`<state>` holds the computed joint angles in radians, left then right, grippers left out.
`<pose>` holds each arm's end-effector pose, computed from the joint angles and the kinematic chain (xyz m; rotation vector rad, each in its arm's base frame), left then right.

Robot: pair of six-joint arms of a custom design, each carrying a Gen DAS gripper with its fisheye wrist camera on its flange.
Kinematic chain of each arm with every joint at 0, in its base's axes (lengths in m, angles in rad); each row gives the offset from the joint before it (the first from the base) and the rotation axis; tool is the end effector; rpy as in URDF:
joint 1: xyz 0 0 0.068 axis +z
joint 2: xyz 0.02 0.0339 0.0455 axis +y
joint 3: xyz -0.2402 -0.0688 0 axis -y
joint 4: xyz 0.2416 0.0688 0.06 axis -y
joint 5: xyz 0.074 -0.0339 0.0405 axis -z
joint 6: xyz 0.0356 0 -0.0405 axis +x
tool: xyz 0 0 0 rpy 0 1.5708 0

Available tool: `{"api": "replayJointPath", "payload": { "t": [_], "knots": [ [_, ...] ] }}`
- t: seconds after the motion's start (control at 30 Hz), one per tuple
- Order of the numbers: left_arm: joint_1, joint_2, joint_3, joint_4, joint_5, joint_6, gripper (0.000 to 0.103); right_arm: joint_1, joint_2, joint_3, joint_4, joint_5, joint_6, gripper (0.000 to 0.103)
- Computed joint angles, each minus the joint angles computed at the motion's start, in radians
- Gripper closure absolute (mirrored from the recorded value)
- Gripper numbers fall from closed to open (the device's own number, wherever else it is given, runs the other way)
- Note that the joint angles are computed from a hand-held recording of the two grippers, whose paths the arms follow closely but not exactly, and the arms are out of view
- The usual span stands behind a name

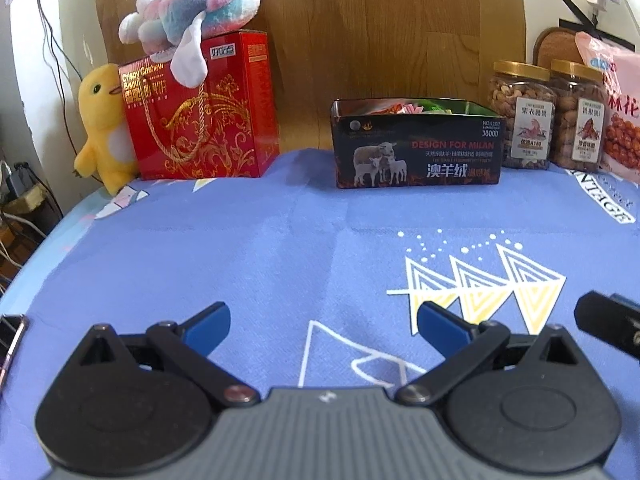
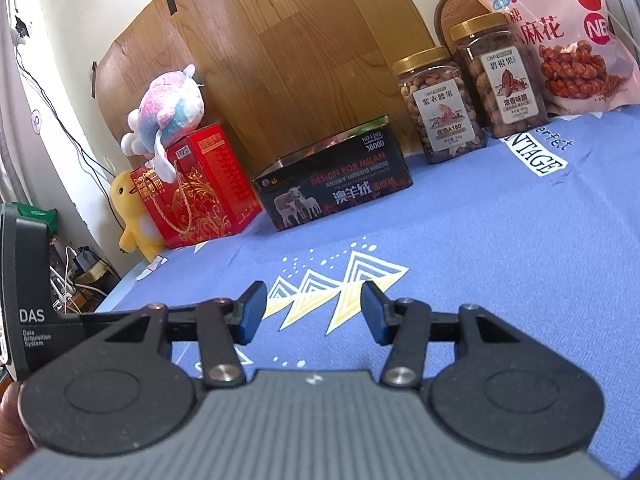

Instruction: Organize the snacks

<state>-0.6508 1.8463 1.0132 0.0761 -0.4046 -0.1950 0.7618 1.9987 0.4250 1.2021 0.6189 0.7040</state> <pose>0.3027 -0.2129 0.1329 0.3140 2.2322 0.0228 0.2132 0.1748 0.0529 0.3502 1.8584 0.4059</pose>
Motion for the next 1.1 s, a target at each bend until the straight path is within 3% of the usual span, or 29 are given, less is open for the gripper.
{"api": "replayJointPath", "payload": {
  "t": [1.1],
  "knots": [
    [-0.006, 0.004, 0.009, -0.037, 0.028, 0.041, 0.0, -0.001, -0.002, -0.01, 0.012, 0.001, 0.004, 0.047]
  ]
}}
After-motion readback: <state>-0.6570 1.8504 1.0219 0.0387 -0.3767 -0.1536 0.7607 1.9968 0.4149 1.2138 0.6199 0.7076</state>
